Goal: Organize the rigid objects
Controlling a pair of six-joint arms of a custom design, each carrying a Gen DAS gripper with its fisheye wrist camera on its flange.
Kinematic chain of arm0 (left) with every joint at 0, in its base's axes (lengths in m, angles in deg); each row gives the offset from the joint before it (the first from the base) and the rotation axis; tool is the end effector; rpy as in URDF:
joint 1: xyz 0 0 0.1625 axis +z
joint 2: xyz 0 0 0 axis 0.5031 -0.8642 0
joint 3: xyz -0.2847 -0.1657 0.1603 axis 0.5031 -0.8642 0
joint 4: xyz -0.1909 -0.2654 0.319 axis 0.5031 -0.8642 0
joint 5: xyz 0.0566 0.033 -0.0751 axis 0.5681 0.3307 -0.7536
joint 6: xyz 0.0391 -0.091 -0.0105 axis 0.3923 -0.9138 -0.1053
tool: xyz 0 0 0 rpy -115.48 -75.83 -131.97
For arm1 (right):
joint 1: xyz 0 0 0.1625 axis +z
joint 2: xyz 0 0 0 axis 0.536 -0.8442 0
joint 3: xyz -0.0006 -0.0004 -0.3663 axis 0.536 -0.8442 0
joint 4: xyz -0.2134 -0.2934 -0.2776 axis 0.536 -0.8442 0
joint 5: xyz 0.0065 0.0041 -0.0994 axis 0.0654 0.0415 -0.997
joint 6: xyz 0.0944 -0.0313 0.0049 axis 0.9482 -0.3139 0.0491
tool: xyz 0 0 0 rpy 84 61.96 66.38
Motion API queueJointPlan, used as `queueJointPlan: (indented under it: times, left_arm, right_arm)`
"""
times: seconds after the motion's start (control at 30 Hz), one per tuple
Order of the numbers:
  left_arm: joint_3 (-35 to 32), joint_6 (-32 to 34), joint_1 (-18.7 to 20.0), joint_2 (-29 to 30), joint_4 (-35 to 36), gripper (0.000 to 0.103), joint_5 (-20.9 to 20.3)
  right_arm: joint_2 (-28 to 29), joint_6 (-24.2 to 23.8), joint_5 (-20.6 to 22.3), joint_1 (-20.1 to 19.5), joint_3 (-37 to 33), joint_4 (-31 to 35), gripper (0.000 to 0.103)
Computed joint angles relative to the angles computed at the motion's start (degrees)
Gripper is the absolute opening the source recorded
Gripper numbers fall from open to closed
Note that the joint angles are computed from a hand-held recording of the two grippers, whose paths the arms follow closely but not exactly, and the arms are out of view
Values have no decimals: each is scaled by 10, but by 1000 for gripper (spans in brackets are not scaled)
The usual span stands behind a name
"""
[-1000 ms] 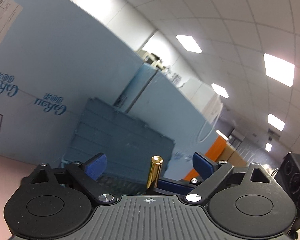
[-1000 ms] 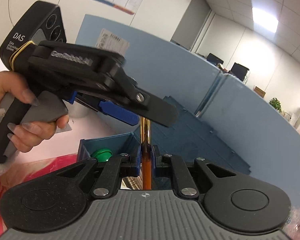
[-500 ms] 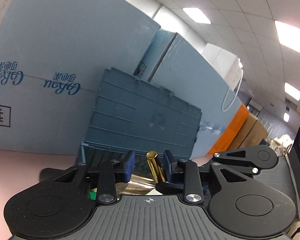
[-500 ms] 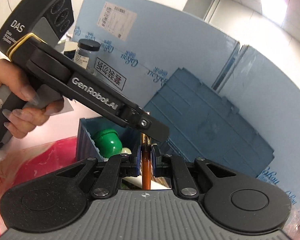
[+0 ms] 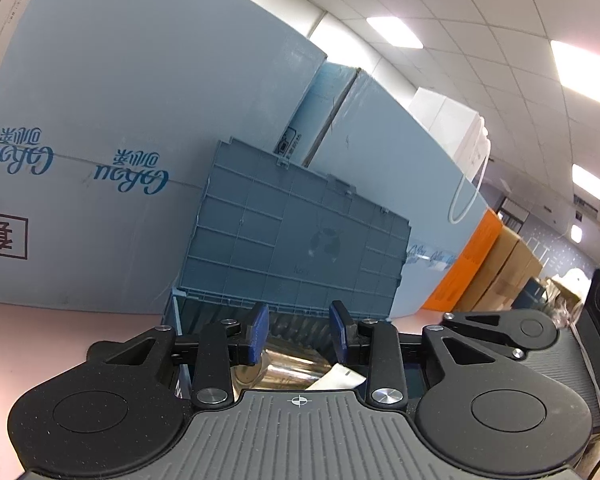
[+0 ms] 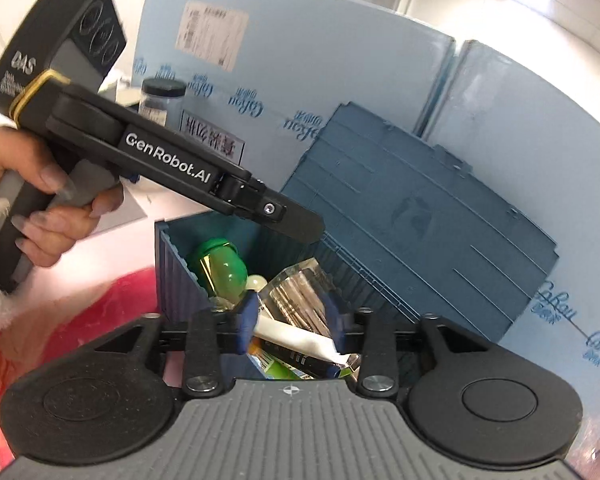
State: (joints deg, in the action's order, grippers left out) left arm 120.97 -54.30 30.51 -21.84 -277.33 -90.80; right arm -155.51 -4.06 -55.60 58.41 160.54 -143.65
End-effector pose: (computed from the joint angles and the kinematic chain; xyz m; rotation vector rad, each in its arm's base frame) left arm -0.1909 -0.6425 0.0945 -0.8220 -2.7381 1.2628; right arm 0.1334 -0.6017 0.1884 1.4205 -2.0902 0.7846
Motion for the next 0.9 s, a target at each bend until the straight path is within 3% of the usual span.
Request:
queueJointPlan:
  times: [0.03,0.2,0.27,0.37,0.53,0.73,0.9]
  left_arm:
    - [2,2,0,0,-8,32,-5]
    - [6,-11,-5,7,-58,37,-13]
    - [10,-8,-14,15,-96,52,-5]
    - [19,5,-32,32,-180,71,0]
    - [44,45,-65,40,-264,83,-6]
    - [103,94,-117,16,-370,95,22]
    - [170,163,-153,-26,-425,99,76]
  right_arm:
    - [-5,6,12,-4,7,-9,46]
    - [-42,43,104,-34,67,-102,89]
    - [-46,50,139,-45,91,-170,99]
    - [-54,64,171,-56,129,-261,102]
    - [-76,93,215,-74,194,-393,103]
    - [-20,186,170,-61,232,-667,103]
    - [0,256,170,-57,242,-739,103]
